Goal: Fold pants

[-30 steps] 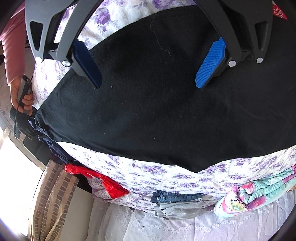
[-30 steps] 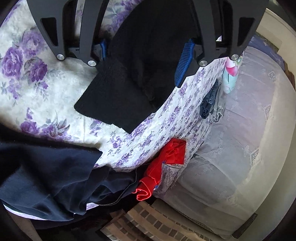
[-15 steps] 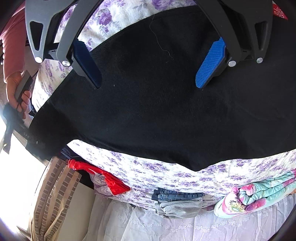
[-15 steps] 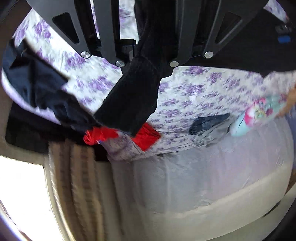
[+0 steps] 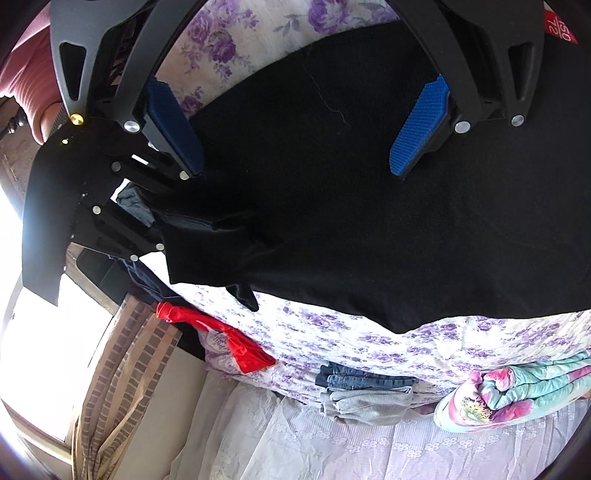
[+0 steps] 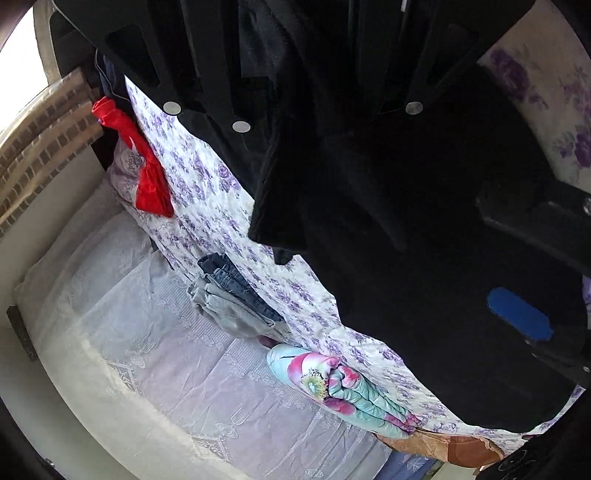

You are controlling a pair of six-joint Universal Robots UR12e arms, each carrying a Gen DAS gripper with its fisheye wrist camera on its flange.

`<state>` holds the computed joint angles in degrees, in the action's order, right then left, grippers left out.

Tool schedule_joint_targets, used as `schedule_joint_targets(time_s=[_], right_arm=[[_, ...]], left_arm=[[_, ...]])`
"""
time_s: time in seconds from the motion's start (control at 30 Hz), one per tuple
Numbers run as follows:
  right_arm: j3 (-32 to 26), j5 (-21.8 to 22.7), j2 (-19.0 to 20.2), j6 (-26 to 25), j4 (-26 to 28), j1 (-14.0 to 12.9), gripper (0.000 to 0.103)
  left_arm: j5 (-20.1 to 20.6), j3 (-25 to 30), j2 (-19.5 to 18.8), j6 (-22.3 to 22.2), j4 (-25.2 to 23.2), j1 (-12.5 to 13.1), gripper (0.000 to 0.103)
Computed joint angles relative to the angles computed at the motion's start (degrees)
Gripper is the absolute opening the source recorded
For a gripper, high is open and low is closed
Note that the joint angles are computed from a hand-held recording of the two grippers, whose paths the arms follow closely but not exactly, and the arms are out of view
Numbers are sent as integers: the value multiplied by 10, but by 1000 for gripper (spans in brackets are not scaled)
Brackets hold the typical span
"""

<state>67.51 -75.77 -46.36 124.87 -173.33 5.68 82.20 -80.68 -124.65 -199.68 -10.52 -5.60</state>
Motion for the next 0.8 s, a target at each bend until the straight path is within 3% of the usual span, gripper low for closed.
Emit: schedule_joint_targets(time_s=[0.2, 0.27, 0.33, 0.4, 0.47, 0.53, 0.6, 0.7, 0.77, 0.8], right_arm=[[-12, 52, -3, 139, -34, -10, 13], [-19, 46, -3, 102, 26, -5, 13], [-17, 19, -6, 9, 124, 5, 17], [-10, 20, -13, -5, 127, 3, 19], [-6, 59, -27, 2, 161, -8, 54], [-4, 145, -45, 19, 224, -29, 70], [-2, 209, -57, 36, 265, -47, 70], [-10, 286, -56, 140, 244, -73, 64], [-30, 272, -40, 230, 209, -81, 38], [-40, 254, -30, 274, 197, -84, 32]], left_arm=[[-4, 0, -1, -2, 4, 1, 99], [-4, 1, -1, -3, 5, 1, 99], [1, 1, -1, -5, 0, 0, 98], [-6, 0, -1, -2, 1, 1, 98], [-8, -3, 0, -5, 8, 2, 98], [-9, -2, 0, -5, 5, 2, 98], [-9, -3, 1, -4, 6, 2, 98], [-16, -6, 2, -11, 19, 3, 98], [-21, -8, 4, -26, 35, 4, 97], [-42, -6, 4, -31, 46, 6, 95]])
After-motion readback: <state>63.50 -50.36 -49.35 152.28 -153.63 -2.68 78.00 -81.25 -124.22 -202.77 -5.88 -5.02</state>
